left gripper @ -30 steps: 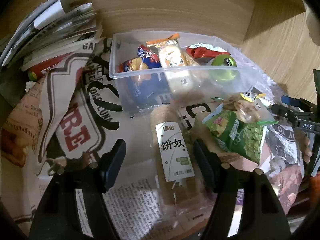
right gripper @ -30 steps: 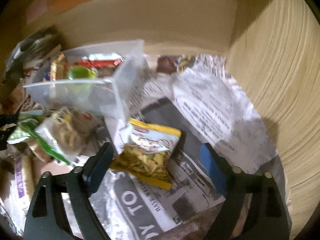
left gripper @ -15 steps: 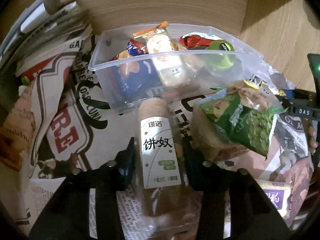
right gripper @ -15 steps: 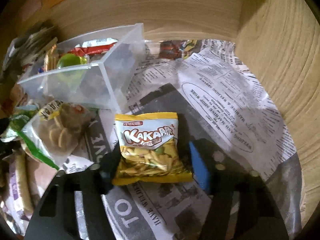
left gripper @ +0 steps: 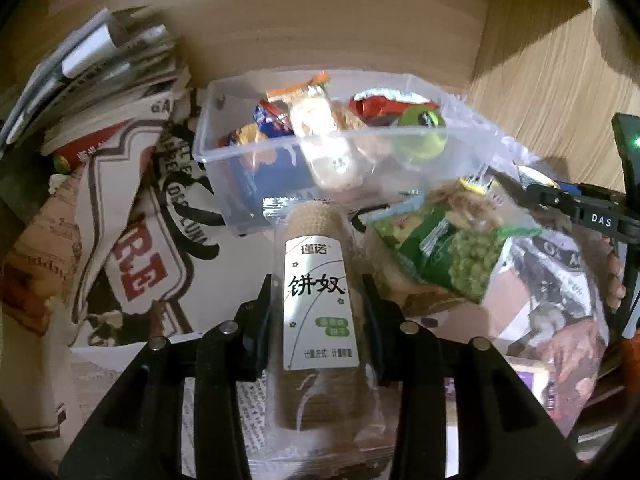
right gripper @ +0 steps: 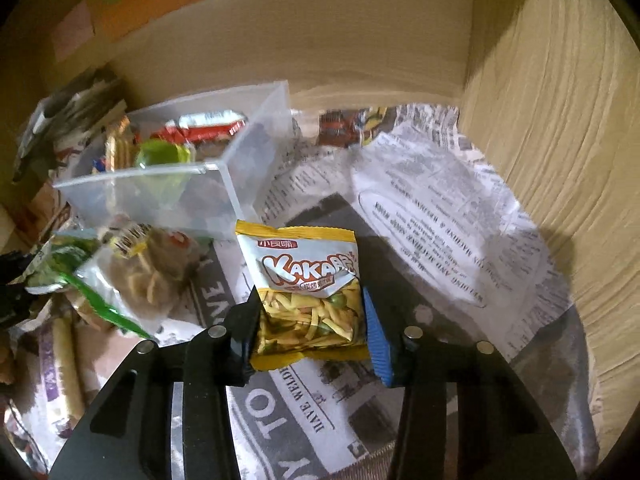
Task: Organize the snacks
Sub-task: 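Grasp the tall wrapped pastry with the left gripper while the right grasps the yellow KAKA bag, then carry the pastry and KAKA bag into the clear box and open both grippers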
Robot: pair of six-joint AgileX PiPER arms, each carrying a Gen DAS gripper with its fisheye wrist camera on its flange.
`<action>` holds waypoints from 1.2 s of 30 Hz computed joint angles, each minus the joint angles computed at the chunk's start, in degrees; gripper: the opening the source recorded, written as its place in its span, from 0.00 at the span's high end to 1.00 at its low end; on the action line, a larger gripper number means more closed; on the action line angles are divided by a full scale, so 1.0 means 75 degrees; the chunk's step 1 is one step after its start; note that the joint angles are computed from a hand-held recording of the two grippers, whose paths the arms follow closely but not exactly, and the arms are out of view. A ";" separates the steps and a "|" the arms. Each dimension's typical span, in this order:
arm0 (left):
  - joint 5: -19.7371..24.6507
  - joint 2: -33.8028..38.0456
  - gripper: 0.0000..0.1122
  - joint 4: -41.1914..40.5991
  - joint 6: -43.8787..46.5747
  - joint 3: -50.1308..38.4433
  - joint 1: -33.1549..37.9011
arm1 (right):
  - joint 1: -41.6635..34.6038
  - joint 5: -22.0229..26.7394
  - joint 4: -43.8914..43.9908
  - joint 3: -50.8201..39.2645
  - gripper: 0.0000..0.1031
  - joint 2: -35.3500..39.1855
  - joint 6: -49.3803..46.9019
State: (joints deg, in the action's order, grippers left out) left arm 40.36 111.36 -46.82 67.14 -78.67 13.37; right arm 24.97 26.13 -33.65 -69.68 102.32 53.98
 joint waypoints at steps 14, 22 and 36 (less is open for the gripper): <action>0.0645 -0.0349 0.72 -0.0448 -0.0108 -0.0811 0.0372 | 0.0524 0.0058 -0.1168 -0.0546 0.60 -0.0455 0.0799; 0.0986 -0.0672 1.00 -0.0820 0.0215 -0.1238 0.0450 | 0.0731 -0.0054 -0.0726 -0.1427 0.60 0.0004 0.0053; 0.0619 0.0508 0.58 0.0643 -0.0114 -0.1142 0.0503 | 0.0863 -0.0067 0.0346 -0.2011 0.60 0.0441 -0.1084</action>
State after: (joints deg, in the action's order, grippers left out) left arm 45.00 115.17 -42.00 66.29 -87.24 17.14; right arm 31.45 25.63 -31.06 -84.76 105.63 45.85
